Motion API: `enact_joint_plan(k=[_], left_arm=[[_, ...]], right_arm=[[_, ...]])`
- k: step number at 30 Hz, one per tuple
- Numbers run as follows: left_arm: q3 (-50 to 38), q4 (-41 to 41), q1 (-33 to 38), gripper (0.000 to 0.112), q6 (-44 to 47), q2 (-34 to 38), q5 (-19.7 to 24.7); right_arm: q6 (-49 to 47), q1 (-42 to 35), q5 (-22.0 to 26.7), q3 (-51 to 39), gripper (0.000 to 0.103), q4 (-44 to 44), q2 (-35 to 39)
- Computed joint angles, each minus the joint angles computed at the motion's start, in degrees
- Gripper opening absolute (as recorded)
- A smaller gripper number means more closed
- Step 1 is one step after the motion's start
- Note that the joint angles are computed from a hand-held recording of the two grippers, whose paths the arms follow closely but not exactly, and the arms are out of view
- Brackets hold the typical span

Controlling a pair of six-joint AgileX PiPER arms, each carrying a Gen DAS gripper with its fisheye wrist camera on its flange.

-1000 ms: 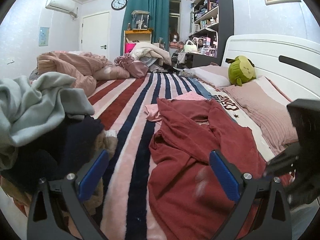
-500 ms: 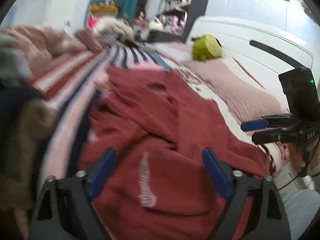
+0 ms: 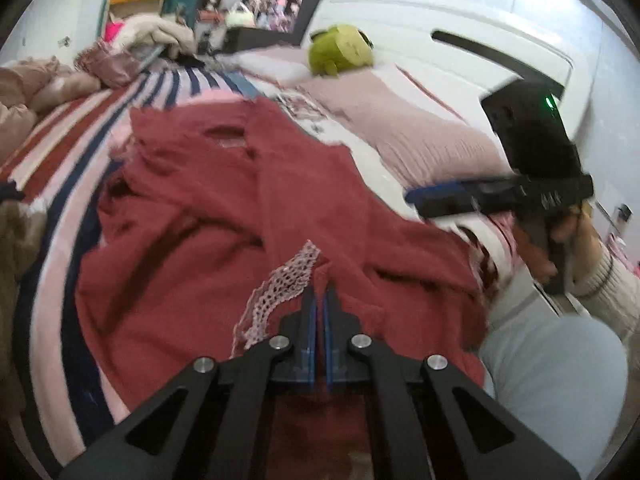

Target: Fold small clothes

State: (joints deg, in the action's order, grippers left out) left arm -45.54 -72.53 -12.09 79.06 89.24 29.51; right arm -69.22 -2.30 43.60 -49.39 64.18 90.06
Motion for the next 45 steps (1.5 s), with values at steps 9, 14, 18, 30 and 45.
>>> enact_joint_plan(k=[9,14,18,30,45], left_arm=[[2.69,7.96,4.76,0.029,-1.22,-2.21,15.49],[-0.85,3.72,11.0,0.048,-1.52,-5.76,20.11],[-6.95,6.53,6.79,0.048,-7.41,0.01,10.4],[-13.3,5.07,1.35,0.0,-12.49,10.25,4.45],[-17.03,21.31,8.17,0.045,-21.52,10.49,3.05]], right_arm=[[-2.49,-1.5,1.1,2.55,0.062,2.55,-0.95],[-1.97,-1.47,0.87,2.21,0.062,2.13,-1.12],[0.1,-0.14,-0.43,0.87,0.062,1.87,0.6],[0.55,-2.23,0.23,0.55,0.062,3.03,3.36],[6.35,0.41,-1.62,-1.87,0.062,-1.47,4.81]])
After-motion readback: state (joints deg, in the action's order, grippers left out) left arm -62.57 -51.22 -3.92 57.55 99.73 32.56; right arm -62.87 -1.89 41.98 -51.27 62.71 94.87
